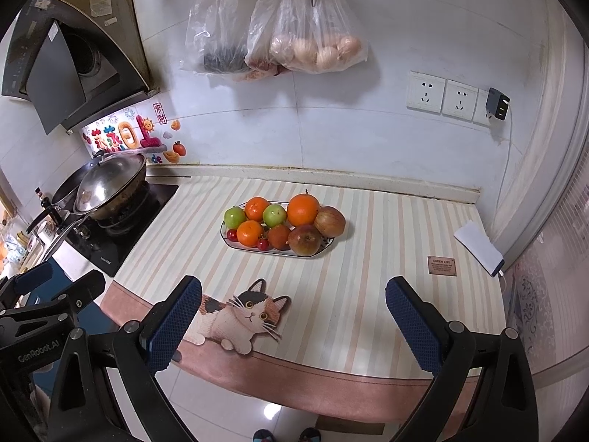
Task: Organize fruits
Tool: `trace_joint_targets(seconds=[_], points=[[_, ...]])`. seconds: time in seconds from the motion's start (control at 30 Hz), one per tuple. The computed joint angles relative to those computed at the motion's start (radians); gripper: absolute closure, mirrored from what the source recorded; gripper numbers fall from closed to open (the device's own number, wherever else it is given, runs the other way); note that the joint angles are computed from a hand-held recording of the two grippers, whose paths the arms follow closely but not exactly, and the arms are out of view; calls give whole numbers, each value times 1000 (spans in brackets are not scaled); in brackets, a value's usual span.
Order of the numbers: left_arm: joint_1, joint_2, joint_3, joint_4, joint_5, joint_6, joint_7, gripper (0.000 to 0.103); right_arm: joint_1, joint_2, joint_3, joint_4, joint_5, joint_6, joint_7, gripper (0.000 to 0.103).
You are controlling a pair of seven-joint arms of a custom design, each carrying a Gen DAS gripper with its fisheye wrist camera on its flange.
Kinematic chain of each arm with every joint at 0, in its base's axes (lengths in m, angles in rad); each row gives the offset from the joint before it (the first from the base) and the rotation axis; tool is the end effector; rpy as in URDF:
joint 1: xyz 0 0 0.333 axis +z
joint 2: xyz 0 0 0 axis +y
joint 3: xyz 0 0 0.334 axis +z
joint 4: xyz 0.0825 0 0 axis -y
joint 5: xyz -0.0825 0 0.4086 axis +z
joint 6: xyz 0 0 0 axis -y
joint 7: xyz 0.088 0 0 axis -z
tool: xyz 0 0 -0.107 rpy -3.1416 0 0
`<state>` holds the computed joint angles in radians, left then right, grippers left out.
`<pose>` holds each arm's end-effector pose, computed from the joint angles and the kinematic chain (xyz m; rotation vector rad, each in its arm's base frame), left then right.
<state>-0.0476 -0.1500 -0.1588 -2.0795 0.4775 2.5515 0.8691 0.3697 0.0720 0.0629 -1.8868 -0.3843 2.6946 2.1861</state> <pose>0.5625 -0.1289 0.5710 -1.9189 1.6112 -0.5750 0.5871 0.2835 0.5596 -1.8157 1.6436 -0.5918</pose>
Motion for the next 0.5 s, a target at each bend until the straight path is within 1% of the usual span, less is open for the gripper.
trace_joint_targets(seconds=[0.5], points=[[-4, -12, -5, -10, 6, -8, -13, 1, -5, -17, 6, -20, 12, 3, -9, 1]])
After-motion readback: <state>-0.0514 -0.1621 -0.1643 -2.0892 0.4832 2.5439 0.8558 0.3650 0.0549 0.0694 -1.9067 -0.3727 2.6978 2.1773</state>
